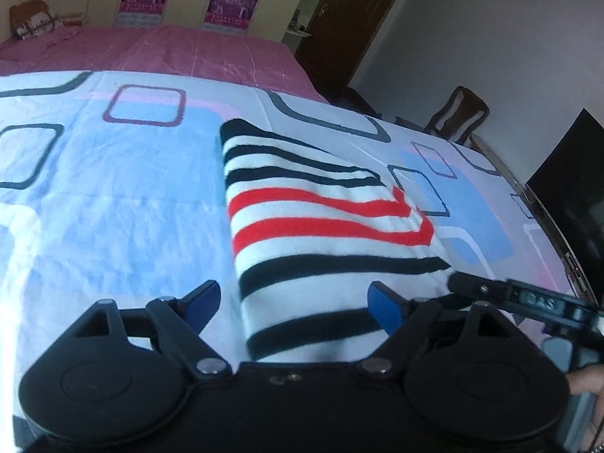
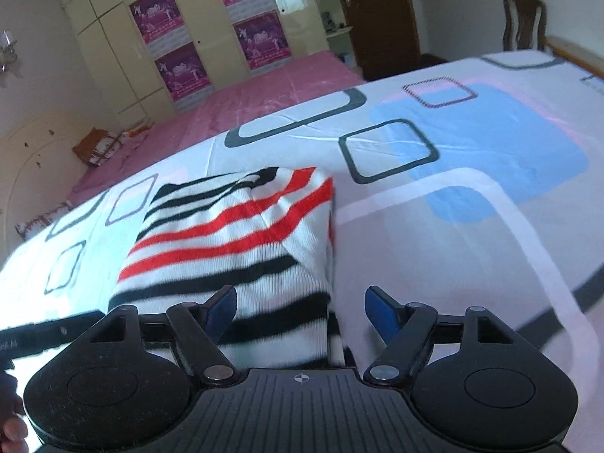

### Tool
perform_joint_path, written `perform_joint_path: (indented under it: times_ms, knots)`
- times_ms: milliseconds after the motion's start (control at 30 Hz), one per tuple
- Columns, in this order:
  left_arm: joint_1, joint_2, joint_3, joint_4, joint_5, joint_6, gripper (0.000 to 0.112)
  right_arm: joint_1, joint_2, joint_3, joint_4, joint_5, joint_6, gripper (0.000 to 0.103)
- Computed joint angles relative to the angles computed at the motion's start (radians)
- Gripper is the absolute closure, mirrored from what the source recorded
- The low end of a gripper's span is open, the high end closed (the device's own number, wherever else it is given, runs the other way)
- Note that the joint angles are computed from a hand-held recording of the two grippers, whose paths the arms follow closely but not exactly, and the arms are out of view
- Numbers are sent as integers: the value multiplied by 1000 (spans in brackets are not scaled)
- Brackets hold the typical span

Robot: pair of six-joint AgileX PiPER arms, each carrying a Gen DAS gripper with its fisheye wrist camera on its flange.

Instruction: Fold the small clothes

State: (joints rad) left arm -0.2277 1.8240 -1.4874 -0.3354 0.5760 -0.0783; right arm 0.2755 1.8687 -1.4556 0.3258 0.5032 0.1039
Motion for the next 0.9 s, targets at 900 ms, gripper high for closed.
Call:
perform_joint_path:
  times_ms: [900]
  knots:
    - [-18, 125, -114, -69, 23, -7, 46, -168, 263, -245, 599, 259, -500, 67]
